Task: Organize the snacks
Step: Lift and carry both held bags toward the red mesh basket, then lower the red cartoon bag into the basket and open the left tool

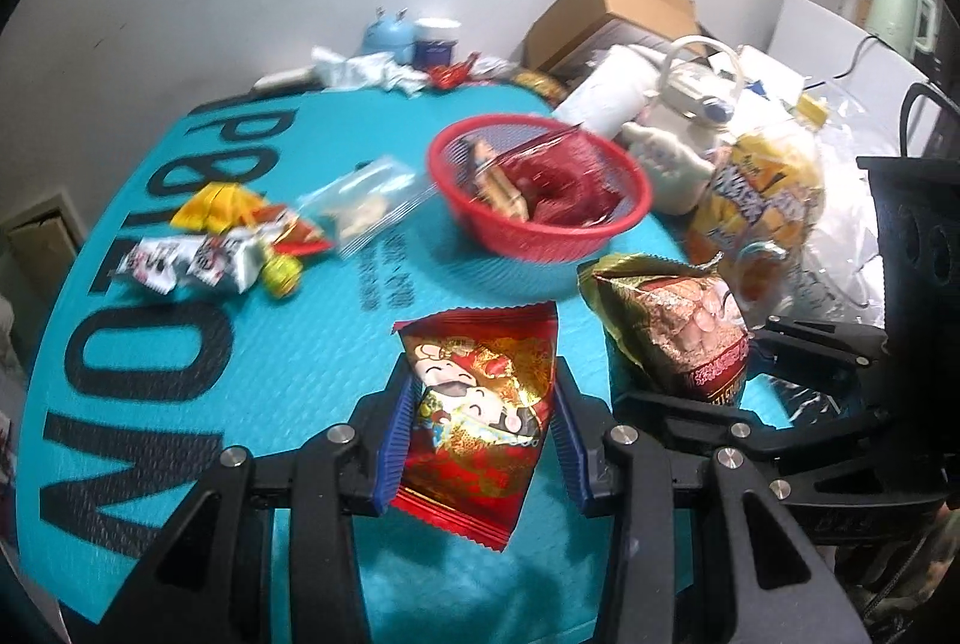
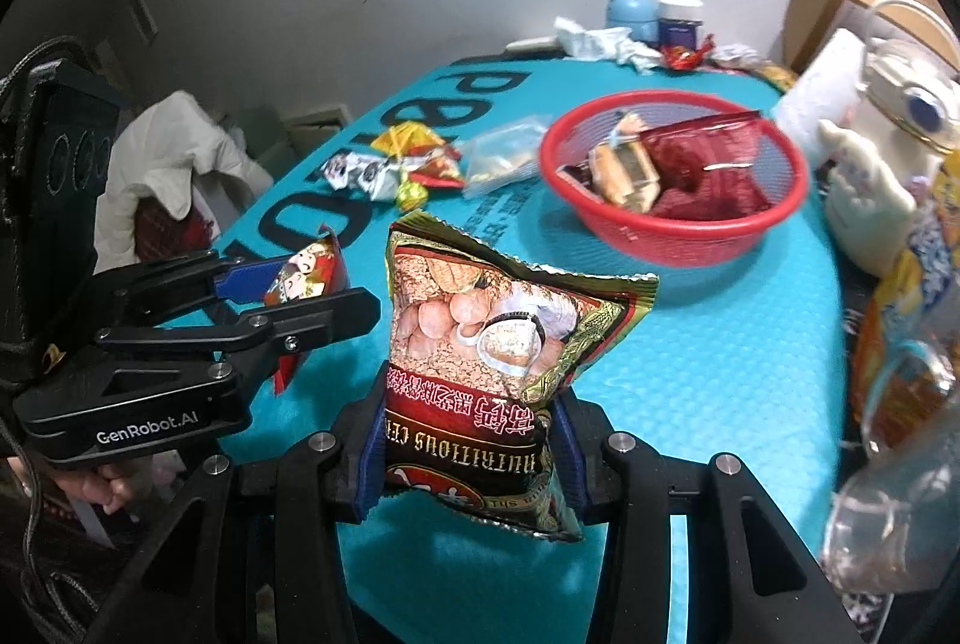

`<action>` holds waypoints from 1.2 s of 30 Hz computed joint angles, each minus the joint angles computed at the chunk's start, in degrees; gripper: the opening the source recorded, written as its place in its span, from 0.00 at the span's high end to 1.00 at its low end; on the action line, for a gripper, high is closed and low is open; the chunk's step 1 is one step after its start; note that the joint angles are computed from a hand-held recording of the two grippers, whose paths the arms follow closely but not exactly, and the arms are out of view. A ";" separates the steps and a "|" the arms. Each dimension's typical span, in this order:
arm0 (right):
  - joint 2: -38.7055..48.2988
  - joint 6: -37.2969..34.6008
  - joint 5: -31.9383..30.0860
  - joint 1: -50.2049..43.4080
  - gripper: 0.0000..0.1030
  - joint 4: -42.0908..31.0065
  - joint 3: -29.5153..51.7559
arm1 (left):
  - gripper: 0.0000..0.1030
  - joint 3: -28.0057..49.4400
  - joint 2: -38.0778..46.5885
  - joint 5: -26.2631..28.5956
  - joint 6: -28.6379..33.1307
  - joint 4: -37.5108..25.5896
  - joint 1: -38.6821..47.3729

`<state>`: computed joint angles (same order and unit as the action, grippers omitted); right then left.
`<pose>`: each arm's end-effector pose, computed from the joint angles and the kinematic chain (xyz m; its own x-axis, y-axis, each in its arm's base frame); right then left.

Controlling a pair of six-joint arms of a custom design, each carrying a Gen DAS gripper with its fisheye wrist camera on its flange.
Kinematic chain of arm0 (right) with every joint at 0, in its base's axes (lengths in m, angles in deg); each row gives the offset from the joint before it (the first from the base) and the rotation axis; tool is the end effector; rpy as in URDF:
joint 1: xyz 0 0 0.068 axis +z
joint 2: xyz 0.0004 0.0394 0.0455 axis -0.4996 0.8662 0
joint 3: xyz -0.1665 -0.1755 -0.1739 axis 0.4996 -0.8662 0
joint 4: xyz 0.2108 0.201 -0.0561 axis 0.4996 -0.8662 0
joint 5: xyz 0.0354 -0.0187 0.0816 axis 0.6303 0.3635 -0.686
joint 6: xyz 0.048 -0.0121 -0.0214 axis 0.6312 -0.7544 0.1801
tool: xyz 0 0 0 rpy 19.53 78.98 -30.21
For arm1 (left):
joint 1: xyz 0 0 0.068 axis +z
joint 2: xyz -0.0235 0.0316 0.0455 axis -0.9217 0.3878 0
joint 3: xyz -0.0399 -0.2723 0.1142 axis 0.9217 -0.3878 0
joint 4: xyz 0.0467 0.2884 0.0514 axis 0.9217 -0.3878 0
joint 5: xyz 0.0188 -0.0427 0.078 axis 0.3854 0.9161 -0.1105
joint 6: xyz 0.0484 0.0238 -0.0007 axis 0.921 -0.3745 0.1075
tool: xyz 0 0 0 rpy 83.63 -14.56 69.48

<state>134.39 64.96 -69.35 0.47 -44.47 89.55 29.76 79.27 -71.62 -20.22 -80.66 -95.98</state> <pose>0.2602 0.1484 0.0874 -0.7066 0.0334 -0.7068 -0.1725 0.9606 0.2177 0.3301 -0.1901 0.1351 -0.6273 0.3606 -0.6903 0.6070 0.7817 -0.1433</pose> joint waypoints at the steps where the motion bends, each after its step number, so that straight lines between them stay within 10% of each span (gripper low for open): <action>1: -0.97 0.06 0.47 -0.13 0.56 -0.07 -0.56 | 0.60 0.29 -0.21 0.15 -0.04 0.22 -0.37; 19: -12.12 -6.59 2.81 -5.69 0.56 -6.20 0.74 | 0.60 10.12 0.60 1.26 1.64 -1.10 -2.32; 36: -4.96 -10.92 2.27 -13.84 0.56 -8.47 12.46 | 0.60 31.69 14.65 2.01 3.28 -9.40 -1.67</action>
